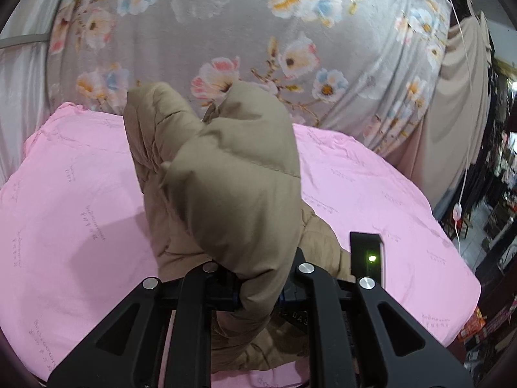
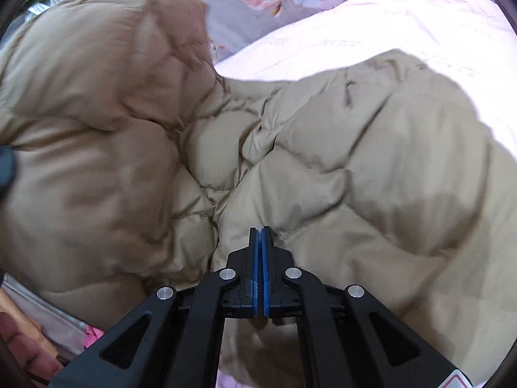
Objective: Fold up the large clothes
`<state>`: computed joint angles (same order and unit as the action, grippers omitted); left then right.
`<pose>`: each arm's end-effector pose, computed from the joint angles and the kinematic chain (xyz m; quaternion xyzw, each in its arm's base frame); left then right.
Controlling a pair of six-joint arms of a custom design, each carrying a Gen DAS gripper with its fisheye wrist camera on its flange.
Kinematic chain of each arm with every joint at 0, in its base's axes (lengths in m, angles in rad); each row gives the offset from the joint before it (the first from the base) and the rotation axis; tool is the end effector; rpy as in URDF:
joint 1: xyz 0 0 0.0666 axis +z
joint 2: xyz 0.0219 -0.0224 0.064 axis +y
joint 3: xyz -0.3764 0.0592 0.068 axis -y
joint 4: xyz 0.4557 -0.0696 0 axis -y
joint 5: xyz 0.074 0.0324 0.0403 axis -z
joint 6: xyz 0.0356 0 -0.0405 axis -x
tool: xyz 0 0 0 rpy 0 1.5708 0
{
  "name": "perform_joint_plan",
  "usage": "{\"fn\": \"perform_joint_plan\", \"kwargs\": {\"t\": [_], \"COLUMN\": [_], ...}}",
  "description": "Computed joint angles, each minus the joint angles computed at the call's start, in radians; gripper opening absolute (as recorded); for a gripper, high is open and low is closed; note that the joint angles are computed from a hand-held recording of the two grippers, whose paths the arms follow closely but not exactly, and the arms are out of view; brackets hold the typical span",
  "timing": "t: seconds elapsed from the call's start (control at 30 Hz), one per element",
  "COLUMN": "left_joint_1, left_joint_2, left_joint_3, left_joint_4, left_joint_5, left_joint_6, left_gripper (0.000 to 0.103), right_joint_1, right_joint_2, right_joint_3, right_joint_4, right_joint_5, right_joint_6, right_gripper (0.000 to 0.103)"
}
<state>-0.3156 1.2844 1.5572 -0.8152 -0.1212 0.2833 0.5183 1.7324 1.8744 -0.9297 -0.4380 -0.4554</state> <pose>0.4891 -0.1556 0.5770 -0.0157 0.8695 -0.0944 0.4846 0.5795 0.3474 0.4802 -0.1112 0.8992 0.3518 0.2353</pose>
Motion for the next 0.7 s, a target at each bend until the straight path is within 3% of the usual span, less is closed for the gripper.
{"fn": "perform_joint_plan", "kwargs": {"t": [0.1, 0.33, 0.53, 0.67, 0.7], "left_joint_1": [-0.024, -0.082, -0.137, -0.148, -0.146], "left_joint_2": [0.043, 0.206, 0.299, 0.302, 0.286], "left_joint_3": [0.028, 0.134, 0.188, 0.198, 0.193], "left_joint_4": [-0.018, -0.109, -0.159, -0.181, -0.182], "left_joint_5": [0.028, 0.105, 0.037, 0.013, 0.024], "left_joint_6": [-0.006, 0.011, -0.006, 0.017, 0.028], "left_gripper": [0.014, 0.014, 0.016, 0.021, 0.023], "right_joint_1": [-0.022, -0.083, -0.111, -0.137, -0.144], "right_joint_2": [-0.068, -0.199, -0.267, -0.292, -0.308], "right_joint_3": [-0.063, -0.197, -0.283, -0.319, -0.337], "right_joint_4": [0.019, 0.039, 0.034, 0.042, 0.059], "right_joint_5": [0.053, 0.162, 0.252, 0.261, 0.26], "right_joint_6": [0.027, 0.039, 0.076, 0.09, 0.088], "right_gripper": [0.009, 0.009, 0.009, 0.01, 0.016]}}
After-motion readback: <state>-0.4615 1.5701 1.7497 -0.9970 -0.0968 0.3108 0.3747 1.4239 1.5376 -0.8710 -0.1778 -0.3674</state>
